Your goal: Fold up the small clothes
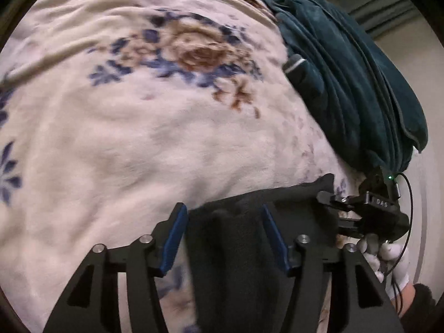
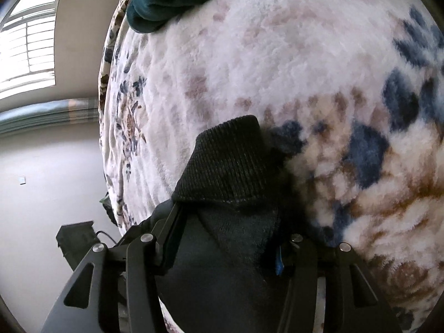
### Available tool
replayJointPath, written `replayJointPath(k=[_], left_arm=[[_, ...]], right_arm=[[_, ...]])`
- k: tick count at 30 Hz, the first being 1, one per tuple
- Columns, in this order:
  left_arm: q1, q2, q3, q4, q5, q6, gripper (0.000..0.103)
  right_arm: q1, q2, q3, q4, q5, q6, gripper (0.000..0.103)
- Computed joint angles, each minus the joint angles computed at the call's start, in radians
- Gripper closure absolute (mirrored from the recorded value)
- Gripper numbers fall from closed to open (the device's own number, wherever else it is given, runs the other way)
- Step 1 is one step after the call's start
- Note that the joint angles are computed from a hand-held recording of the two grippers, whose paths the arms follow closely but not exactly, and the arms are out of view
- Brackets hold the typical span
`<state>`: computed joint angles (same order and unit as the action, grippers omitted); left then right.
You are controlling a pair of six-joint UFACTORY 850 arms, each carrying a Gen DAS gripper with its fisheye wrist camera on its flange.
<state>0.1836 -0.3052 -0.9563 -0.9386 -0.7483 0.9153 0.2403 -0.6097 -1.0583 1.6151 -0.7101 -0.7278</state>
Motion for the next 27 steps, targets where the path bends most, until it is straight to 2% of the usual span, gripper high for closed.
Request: replayJointPath(k=[1, 2, 3, 6, 9, 10, 11, 12, 13, 15, 17, 20, 22, 23, 24, 27], left_arm=[[0.010, -0.012, 0.001, -0.014, -0.014, 0.007, 0.039], [0.020, -0.047, -0.010, -0.016, -0.059, 0.001, 0.038], [0.016, -0.070, -0.019, -0.001, -0.072, -0.015, 0.038], [0.014, -0.099, -0.019, -0.075, -0.090, 0.050, 0.019], [0.002, -0.102, -0.026, -0.113, -0.093, 0.052, 0.017], [0.000, -0.098, -0.020, -0.157, -0.106, 0.100, 0.036], [-0.005, -0.093, -0.018, -0.168, -0.107, 0.118, 0.061], [-0.022, -0.089, -0.021, -0.144, -0.095, 0.121, 0.083], [-0.032, -0.078, -0.014, -0.149, -0.081, 0.147, 0.083], [-0.044, -0.049, 0.004, -0.158, -0.043, 0.202, 0.084], [-0.037, -0.046, 0.005, -0.170, -0.061, 0.210, 0.084], [-0.020, -0.069, -0.019, -0.101, -0.072, 0.087, 0.071], [0.008, -0.040, 0.001, -0.089, -0.099, 0.043, 0.063], [0.022, -0.009, 0.023, -0.096, -0.111, 0.048, 0.061], [0.032, 0.022, 0.044, -0.096, -0.112, 0.046, 0.058], [0.087, 0.143, 0.115, -0.081, -0.162, 0.052, 0.054]], right_arm=[[0.000, -0.001, 0.000, 0.002, -0.002, -0.001, 0.048], [-0.002, -0.001, 0.003, 0.006, -0.003, -0.003, 0.048], [-0.003, -0.003, 0.002, 0.007, -0.005, -0.001, 0.048], [0.001, -0.011, -0.006, 0.002, 0.001, 0.011, 0.048], [0.002, -0.023, -0.021, -0.022, -0.001, 0.024, 0.048], [0.002, -0.027, -0.024, -0.023, -0.004, 0.023, 0.048], [0.002, -0.031, -0.029, -0.025, -0.007, 0.021, 0.048], [0.001, -0.026, -0.022, -0.017, -0.005, 0.010, 0.050], [0.004, -0.024, -0.020, -0.002, -0.001, -0.004, 0.052], [0.013, -0.013, -0.018, -0.012, 0.029, -0.005, 0.074], [0.016, -0.004, -0.005, 0.007, 0.038, -0.026, 0.081], [0.024, 0.022, 0.005, -0.044, 0.101, 0.026, 0.079], [0.024, 0.057, 0.024, -0.118, 0.118, 0.116, 0.067], [0.025, 0.079, 0.041, -0.135, 0.133, 0.134, 0.056], [0.030, 0.131, 0.085, -0.132, 0.161, 0.140, 0.050], [0.042, 0.269, 0.200, -0.170, 0.177, 0.162, 0.048]])
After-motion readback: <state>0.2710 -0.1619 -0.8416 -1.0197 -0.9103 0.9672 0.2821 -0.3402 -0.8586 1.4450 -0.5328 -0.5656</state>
